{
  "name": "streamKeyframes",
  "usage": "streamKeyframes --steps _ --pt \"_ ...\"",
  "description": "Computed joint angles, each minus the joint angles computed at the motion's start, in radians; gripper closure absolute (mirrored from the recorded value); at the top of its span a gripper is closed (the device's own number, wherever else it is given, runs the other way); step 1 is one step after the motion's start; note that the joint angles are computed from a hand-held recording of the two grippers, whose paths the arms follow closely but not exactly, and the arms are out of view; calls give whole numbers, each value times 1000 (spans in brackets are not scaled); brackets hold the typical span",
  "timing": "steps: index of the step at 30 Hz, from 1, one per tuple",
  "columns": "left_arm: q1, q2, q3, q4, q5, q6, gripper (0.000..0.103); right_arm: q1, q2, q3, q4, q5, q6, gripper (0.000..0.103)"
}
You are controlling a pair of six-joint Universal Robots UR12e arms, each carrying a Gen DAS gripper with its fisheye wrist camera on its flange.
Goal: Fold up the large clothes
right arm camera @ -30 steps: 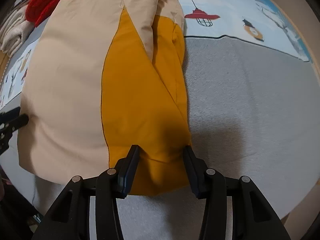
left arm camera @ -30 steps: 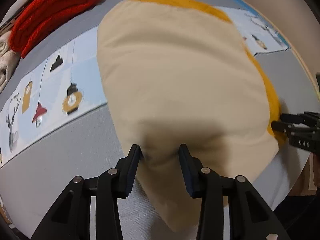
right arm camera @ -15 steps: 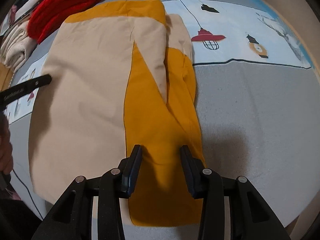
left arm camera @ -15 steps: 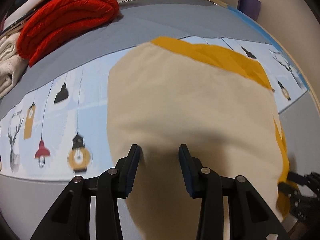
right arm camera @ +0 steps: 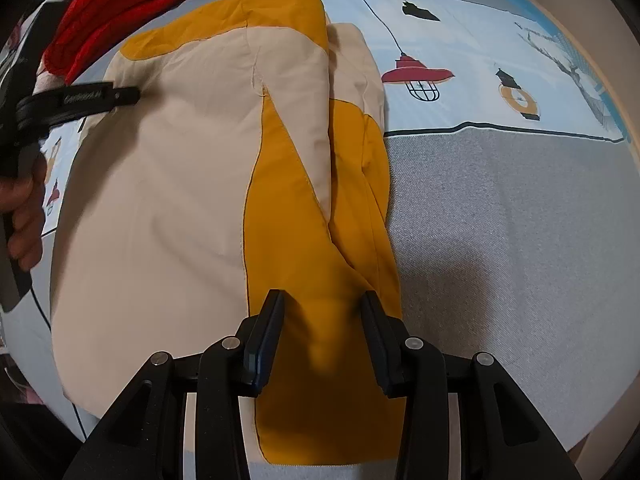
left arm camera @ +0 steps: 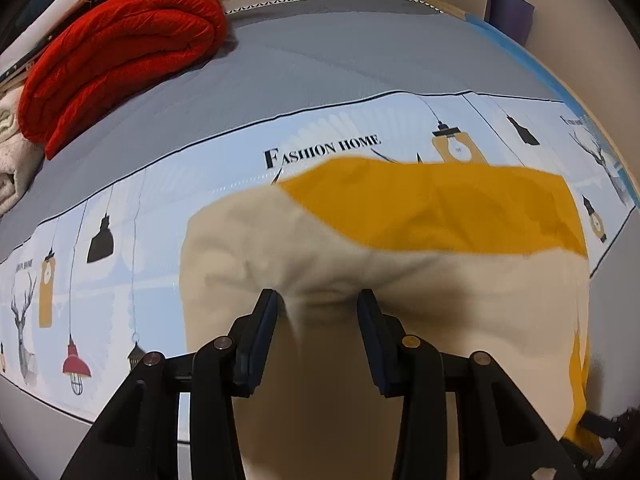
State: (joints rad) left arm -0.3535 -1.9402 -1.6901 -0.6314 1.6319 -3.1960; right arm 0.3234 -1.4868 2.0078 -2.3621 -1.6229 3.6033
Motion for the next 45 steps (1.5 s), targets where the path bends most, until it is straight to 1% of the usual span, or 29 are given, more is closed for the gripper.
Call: streamKeyframes --steps 4,7,8,10,11,13,15,17,18,19,20,21,22,23,24,25,26,28,30,31,32,33,34,35,37,38,41,43,45 --pt "2 -22 34 -20 -7 -5 65 -4 9 -2 -5 -2 -2 62" --pt "16 -43 70 -59 -37 -15 59 -1 8 -1 -4 -8 -2 62" --pt "23 -44 74 -62 -55 -33 59 -3 8 0 -5 -8 0 62" --pt "43 -33 73 -73 -105 -104 59 -3 5 -1 -2 -14 3 62" --pt "51 -14 61 -60 -113 -149 59 -2 3 -1 0 -22 6 62" --pt "53 32 25 -26 -90 -180 59 -1 -5 4 -1 -39 15 62" --pt "51 89 -20 5 -58 -153 56 -4 -17 17 -12 -50 26 62" --pt "51 170 -93 47 -35 -130 47 -7 -37 37 -40 -70 52 62" --pt "52 203 -124 63 -32 -124 43 -9 -56 58 -87 -78 80 61" --pt "51 251 -168 81 -25 -119 35 -11 -70 73 -128 -80 93 61" --pt "46 297 -211 100 -8 -121 28 -6 -93 96 -197 -95 102 61" --pt "41 333 -245 118 8 -124 24 7 -113 114 -259 -128 96 57" --pt "33 370 -281 135 25 -127 18 22 -126 123 -293 -159 88 54" --pt "20 421 -331 158 46 -133 16 45 -146 138 -344 -205 72 44" --pt "7 454 -363 174 64 -142 15 61 -161 149 -375 -234 62 34" --pt "-5 486 -394 189 81 -154 12 83 -181 163 -413 -265 53 29" --pt "-29 529 -436 204 109 -176 9 108 -202 177 -452 -297 44 22" --pt "-65 587 -491 213 143 -207 8 166 -236 205 -512 -374 36 18" --pt "-112 630 -535 217 191 -246 7 249 -267 228 -533 -474 61 15" --pt "-142 652 -556 214 225 -274 5 272 -280 236 -541 -491 64 13" --pt "-172 669 -573 206 262 -305 4 314 -293 246 -544 -530 67 8" --pt "-191 680 -584 199 283 -326 3 359 -299 251 -543 -578 72 4" --pt "-216 696 -597 188 303 -357 3 388 -303 256 -545 -608 73 3" --pt "-239 709 -607 177 310 -376 2 435 -306 260 -545 -657 77 2" --pt "-274 722 -616 170 315 -364 1 508 -310 260 -505 -737 116 0" --pt "-291 729 -620 168 318 -361 1 538 -318 262 -468 -758 154 0" --pt "-323 753 -626 136 321 -406 1 588 -338 265 -383 -752 243 0" --pt "-335 764 -627 120 314 -431 1 606 -344 267 -341 -759 283 0" --pt "-341 768 -627 114 291 -437 1 618 -345 269 -326 -768 301 0"
